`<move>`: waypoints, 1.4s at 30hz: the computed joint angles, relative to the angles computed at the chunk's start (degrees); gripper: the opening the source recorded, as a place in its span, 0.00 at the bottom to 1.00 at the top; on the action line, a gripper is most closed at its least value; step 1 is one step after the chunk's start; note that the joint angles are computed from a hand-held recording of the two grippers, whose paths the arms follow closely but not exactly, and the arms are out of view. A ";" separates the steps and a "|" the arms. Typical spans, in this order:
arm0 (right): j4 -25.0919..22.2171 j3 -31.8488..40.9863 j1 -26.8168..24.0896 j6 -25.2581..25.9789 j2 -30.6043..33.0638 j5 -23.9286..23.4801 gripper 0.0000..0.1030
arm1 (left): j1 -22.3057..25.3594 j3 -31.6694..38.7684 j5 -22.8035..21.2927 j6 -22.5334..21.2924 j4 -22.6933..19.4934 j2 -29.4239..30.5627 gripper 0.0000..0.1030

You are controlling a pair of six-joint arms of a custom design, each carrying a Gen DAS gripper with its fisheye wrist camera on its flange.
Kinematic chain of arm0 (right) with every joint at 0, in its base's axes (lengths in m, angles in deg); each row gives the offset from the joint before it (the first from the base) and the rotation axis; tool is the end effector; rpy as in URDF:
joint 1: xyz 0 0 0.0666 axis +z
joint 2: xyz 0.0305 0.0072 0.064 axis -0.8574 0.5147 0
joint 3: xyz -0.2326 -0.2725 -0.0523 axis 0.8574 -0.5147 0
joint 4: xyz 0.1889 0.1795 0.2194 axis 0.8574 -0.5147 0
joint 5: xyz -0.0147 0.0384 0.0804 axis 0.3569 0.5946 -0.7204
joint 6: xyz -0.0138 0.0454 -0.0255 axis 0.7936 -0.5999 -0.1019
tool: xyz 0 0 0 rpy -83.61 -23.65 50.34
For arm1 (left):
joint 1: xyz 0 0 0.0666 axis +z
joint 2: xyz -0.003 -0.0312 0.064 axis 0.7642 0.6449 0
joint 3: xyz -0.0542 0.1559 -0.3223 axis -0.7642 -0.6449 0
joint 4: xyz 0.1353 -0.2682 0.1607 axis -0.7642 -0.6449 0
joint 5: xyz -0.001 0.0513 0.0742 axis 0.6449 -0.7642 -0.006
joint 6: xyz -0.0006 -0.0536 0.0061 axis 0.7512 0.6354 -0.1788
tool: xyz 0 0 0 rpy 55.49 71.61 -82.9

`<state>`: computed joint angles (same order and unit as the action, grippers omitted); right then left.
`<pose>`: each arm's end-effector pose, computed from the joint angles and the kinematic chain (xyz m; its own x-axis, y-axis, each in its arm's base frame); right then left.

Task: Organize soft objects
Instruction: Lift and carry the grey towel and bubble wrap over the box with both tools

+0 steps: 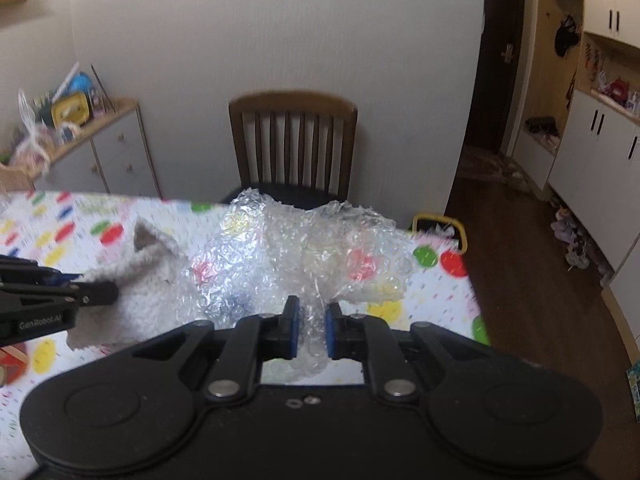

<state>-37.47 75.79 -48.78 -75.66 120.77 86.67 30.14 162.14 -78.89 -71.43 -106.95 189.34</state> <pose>0.5675 0.0988 0.3704 -0.6208 -0.0156 -0.7838 -0.0494 0.9986 0.0193 0.5999 -0.2159 0.3560 -0.6766 0.1885 -0.7118 0.3128 0.9487 -0.0460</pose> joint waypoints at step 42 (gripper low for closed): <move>-2.98 6.47 21.00 -5.23 -11.41 -0.77 0.11 | 29.52 -25.69 22.28 -4.37 3.42 -38.81 0.13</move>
